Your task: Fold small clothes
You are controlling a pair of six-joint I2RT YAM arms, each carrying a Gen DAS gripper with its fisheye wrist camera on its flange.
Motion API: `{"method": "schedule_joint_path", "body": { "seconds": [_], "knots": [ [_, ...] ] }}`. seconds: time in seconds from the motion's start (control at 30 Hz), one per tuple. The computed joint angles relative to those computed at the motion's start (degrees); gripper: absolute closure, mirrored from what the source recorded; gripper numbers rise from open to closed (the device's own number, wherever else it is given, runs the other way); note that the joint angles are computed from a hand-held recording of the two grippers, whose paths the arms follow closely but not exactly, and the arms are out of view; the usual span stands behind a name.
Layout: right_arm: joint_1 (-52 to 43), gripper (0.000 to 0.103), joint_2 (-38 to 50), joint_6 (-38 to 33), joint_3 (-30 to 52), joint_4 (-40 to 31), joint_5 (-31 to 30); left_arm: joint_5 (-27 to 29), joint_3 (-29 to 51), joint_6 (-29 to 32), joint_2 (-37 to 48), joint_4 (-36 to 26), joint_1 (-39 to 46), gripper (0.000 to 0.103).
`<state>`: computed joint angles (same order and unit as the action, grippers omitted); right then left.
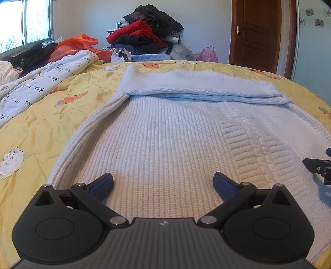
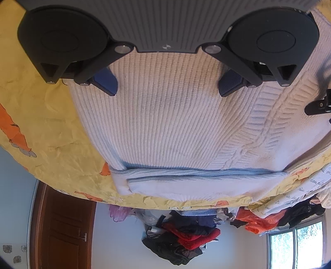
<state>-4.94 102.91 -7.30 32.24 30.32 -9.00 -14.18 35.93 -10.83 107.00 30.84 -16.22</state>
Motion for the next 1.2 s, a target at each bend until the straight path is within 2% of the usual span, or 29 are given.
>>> {"method": "schedule_joint_path", "body": {
  "seconds": [0.37,1.2],
  "knots": [
    [0.5,0.001,-2.5,0.4,-2.3,-0.3,1.1,-0.8,-1.3,-0.5,-2.8,-2.8,-0.7,0.000],
    [-2.0,0.001,-9.1,-2.9,-9.8,0.9,-1.9,-1.4,-5.1,-1.7,-8.4,-6.9,-2.0,0.000]
  ]
}}
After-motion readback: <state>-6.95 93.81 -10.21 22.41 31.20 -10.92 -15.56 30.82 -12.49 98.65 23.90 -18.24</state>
